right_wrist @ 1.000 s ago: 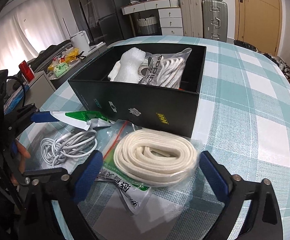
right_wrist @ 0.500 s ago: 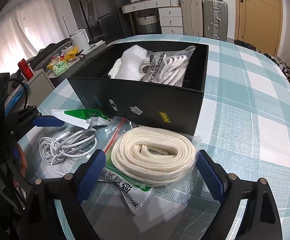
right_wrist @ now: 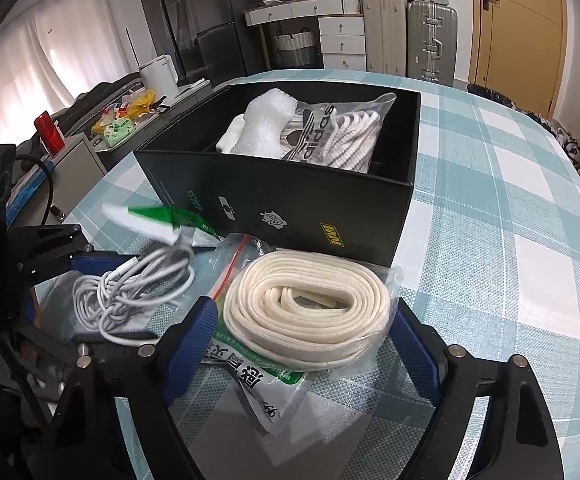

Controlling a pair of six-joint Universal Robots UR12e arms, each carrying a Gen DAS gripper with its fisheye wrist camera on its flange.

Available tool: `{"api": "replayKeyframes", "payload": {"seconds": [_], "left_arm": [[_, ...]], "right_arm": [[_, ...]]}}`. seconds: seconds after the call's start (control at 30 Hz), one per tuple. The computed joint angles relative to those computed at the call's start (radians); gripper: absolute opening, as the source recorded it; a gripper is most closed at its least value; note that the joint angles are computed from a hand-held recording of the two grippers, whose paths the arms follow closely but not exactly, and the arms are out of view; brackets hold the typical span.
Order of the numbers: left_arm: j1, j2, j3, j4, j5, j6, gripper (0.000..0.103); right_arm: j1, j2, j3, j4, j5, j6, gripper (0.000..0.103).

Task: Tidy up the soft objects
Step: 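Close the left tool on the coiled white cable, then grasp the clear bag of white rope with the right tool while the left tool lifts the cable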

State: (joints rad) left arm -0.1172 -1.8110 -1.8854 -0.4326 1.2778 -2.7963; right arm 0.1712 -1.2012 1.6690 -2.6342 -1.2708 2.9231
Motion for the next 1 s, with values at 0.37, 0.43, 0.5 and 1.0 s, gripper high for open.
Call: {"api": "replayKeyframes", "payload": {"seconds": [0.37, 0.43, 0.5, 1.0], "left_arm": [[0.011, -0.001, 0.004, -0.014, -0.041, 0.014, 0.034], [0.014, -0.002, 0.004, -0.012, -0.046, 0.013, 0.034], [0.015, -0.002, 0.005, -0.012, -0.052, 0.010, 0.034], [0.035, 0.008, -0.003, 0.021, -0.115, -0.012, 0.034]], "right_arm": [[-0.012, -0.009, 0.009, -0.004, 0.034, -0.020, 0.063], [-0.018, -0.012, 0.010, -0.005, 0.046, -0.016, 0.059], [-0.020, -0.014, 0.013, -0.010, 0.049, -0.020, 0.055], [-0.045, -0.038, 0.027, 0.001, 0.088, -0.043, 0.027]]}}
